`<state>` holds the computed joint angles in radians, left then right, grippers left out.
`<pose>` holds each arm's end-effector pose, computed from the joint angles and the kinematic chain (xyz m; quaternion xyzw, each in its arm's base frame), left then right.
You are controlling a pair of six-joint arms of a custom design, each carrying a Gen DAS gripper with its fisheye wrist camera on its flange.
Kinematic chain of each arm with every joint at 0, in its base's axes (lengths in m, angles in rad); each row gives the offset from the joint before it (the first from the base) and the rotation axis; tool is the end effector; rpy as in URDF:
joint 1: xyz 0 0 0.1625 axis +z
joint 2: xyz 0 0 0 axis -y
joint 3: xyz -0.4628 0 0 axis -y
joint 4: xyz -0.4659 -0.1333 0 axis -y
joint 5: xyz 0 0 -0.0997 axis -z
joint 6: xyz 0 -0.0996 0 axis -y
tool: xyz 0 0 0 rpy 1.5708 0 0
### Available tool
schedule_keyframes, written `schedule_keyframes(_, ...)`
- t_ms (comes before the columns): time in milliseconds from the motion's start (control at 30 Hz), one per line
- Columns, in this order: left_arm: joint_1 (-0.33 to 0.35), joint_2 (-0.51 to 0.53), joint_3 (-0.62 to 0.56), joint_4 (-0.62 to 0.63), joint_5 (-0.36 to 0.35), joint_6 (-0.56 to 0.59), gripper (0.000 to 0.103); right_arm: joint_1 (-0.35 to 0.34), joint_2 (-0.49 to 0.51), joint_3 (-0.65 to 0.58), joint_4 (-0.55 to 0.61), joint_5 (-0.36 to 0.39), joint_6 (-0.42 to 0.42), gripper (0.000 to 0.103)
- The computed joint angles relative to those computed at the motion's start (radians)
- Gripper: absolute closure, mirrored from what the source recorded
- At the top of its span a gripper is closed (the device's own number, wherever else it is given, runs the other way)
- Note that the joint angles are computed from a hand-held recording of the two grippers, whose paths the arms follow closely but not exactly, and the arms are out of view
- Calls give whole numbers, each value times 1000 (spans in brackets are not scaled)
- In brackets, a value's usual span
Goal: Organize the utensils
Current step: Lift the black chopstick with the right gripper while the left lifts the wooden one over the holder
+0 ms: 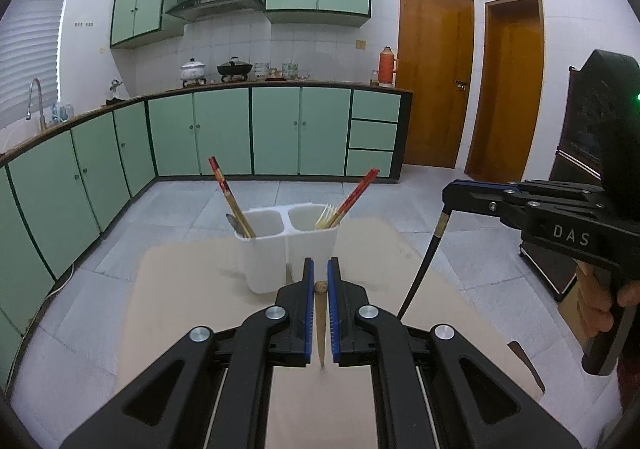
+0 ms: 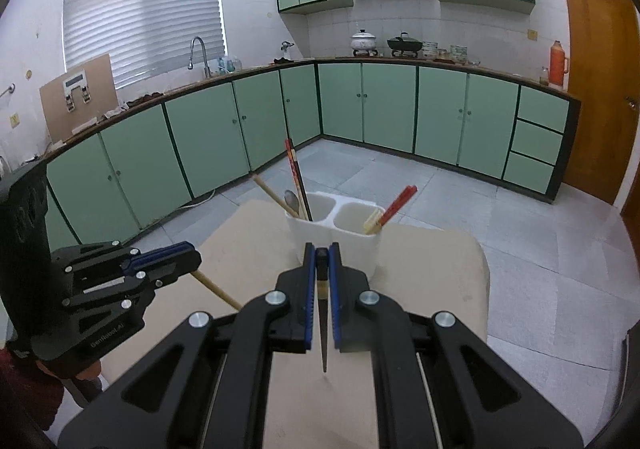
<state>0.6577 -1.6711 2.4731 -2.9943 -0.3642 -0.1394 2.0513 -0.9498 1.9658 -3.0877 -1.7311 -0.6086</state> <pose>-0.1618 -0.4110 0.3173 0.1351 0.7915 -0.4891 0.3406 0.4043 -0.5216 0.1045 0.4833 -0.8363 0.2416 0.0932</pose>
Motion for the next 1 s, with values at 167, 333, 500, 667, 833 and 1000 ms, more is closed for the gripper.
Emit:
schedule_keyframes(167,7,14,-20,-55,-5,66,97,5,15,-38,13,13,5,97)
schedule_keyframes(333,20,41,-53,-131,-13,151,97,13,24,-69,28,37,11,97)
schedule_keyframes(500,26,67,-93,-220,-15,253,97,23,34,-112,47,57,10,97)
schedule_keyframes(667,32,116,-160,-362,-19,414,97,40,53,-171,58,65,7,97)
schedule_keyframes(833,57,173,-262,-491,-51,589,97,51,84,-244,67,78,21,97)
schedule_keyframes(1000,100,232,-380,-576,-91,731,97,57,125,-323,69,79,30,97)
